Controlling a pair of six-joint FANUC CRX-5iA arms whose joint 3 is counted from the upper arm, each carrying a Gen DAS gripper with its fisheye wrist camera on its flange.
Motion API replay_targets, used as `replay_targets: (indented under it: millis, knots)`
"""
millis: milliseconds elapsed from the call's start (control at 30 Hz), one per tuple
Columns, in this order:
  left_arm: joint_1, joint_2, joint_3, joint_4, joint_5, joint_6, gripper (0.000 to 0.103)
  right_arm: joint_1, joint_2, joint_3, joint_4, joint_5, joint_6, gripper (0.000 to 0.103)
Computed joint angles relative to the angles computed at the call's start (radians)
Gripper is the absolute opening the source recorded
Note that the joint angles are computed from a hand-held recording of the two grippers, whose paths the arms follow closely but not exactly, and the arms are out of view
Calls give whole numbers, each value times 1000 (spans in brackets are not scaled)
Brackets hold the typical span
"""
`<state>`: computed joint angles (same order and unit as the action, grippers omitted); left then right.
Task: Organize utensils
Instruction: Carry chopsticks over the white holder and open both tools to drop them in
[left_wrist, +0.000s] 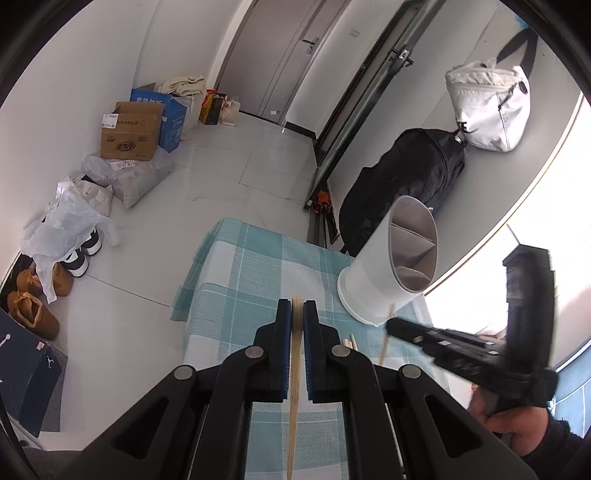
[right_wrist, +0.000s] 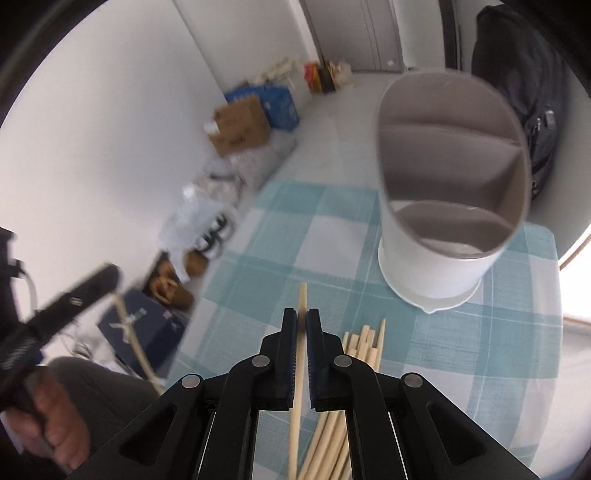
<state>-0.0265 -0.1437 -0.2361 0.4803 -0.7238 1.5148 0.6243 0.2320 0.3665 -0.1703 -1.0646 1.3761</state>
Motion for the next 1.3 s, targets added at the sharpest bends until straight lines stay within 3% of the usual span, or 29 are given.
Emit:
replay_targets:
  millis: [300,467,667,900,1300]
  knots:
    - [-76,33,111,-111,-37,46,2,-37,-191,-197,-69,231,53,4]
    - [-103,51,169,-153,-34,111,2,-62,-241,-227,-115,278,110,4]
    - [-132,70,234,-205,24,170,2,-105,-255,-216,-171,291,149,4]
    - [-174,145,383,-300,23,246,2,-164,-241,-110,-191,249,170,4]
    - [-184,282,602,-314,50,261,2,-220,-105,172,-147,184,144,4]
